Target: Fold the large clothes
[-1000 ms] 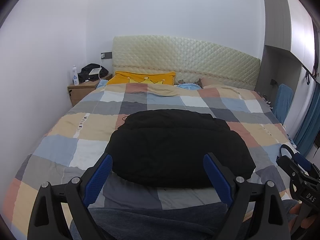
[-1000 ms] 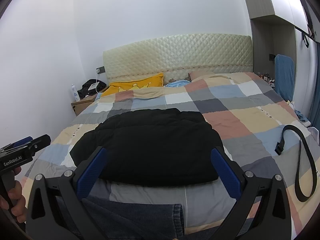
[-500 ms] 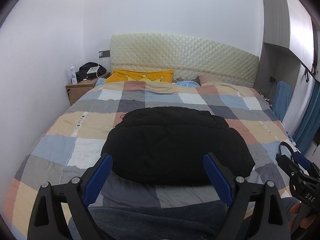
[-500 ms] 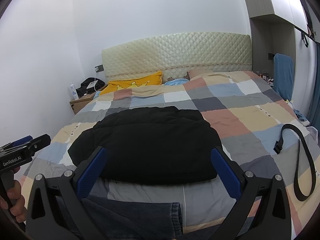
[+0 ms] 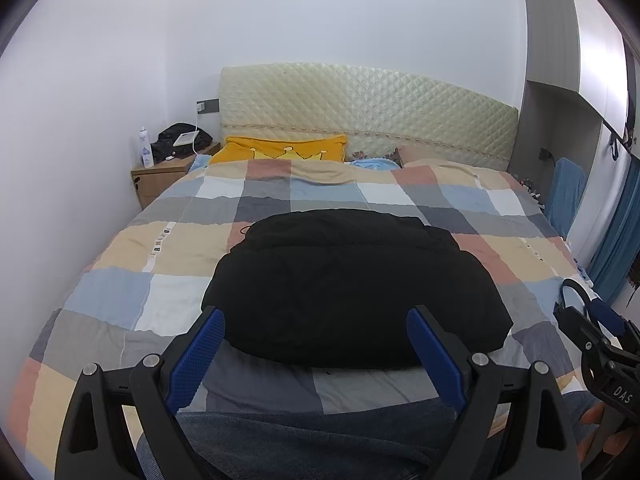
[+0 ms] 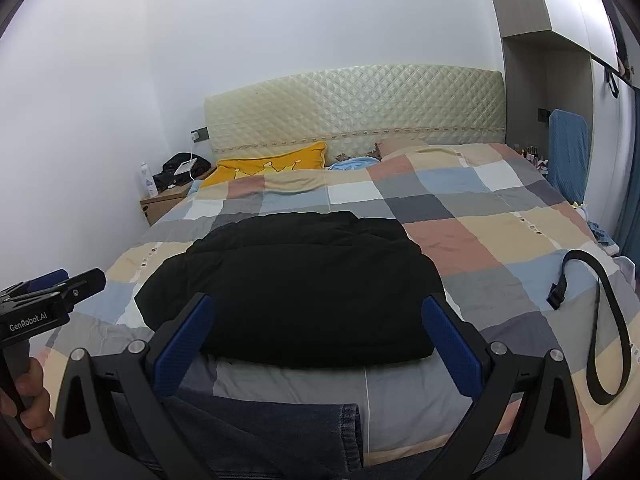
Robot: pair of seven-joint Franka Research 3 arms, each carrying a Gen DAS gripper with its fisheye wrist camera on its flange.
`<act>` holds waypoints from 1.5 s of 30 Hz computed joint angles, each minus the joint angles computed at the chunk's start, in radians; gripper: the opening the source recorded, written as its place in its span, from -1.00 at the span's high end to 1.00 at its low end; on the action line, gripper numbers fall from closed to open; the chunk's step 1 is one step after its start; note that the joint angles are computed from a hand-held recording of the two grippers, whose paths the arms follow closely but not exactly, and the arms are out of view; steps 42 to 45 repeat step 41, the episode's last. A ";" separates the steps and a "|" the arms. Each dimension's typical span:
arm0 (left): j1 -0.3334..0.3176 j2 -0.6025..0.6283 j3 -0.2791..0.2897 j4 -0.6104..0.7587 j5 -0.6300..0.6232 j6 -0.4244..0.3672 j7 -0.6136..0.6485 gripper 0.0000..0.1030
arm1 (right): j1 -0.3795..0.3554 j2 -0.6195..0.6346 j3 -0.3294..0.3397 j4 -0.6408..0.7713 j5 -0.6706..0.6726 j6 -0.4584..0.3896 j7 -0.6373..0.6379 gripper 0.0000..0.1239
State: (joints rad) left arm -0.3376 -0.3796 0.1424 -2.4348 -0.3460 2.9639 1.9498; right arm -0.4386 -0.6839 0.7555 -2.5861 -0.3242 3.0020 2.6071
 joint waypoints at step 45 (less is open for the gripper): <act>-0.006 -0.009 0.008 -0.010 -0.019 -0.009 0.027 -0.80 | -0.002 -0.001 0.000 0.001 -0.030 -0.013 0.018 -0.66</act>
